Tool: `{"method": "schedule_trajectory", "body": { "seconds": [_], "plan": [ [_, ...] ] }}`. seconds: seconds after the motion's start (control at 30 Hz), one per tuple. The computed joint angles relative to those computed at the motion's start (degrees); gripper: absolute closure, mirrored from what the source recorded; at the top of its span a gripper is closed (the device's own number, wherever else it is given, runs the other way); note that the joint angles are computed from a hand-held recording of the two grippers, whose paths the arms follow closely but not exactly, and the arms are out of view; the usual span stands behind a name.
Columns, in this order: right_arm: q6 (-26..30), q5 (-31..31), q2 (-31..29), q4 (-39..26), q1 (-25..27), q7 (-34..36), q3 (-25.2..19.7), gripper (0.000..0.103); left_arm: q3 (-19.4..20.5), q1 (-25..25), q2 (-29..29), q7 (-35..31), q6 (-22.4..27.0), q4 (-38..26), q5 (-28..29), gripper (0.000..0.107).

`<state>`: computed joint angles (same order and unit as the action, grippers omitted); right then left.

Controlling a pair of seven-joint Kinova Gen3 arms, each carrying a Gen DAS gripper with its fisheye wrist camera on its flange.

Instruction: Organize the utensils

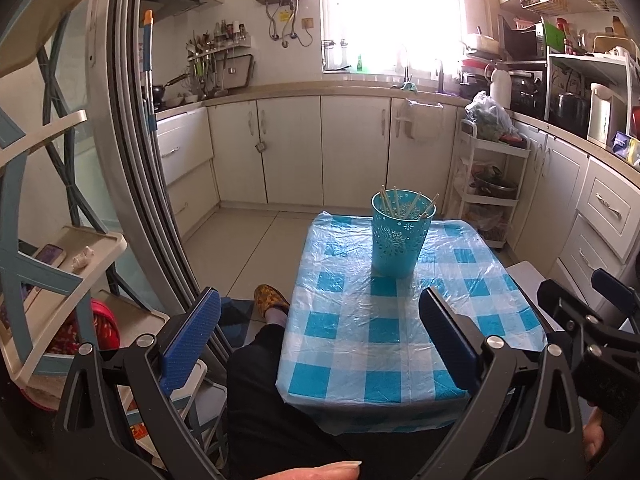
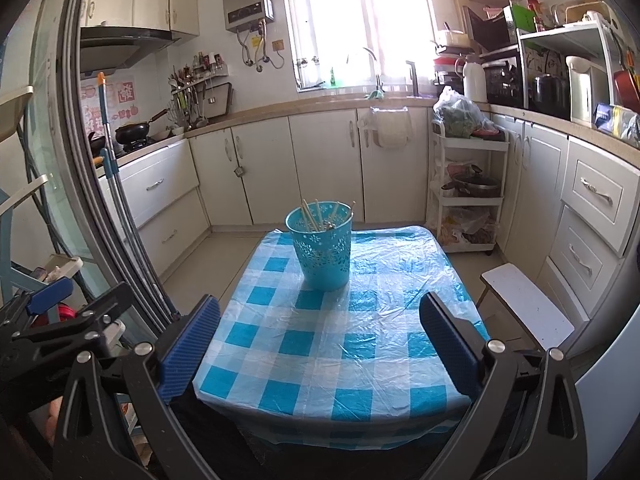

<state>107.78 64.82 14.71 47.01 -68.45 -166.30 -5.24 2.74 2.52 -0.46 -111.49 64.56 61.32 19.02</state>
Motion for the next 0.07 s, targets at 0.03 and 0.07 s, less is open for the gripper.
{"method": "schedule_trajectory", "body": {
  "seconds": [0.03, 0.07],
  "plan": [
    [-0.4, -0.9, -0.3, 0.9, 1.0, -0.2, 0.2, 0.007, 0.2, 0.1, 0.6, 0.2, 0.3, -0.5, -0.2, 0.012],
    [-0.9, -2.2, -0.6, 1.9, 2.4, -0.4, 0.2, 0.007, 0.4, 0.3, 1.3, 0.4, 0.8, -1.3, -0.5, 0.012]
  ]
}}
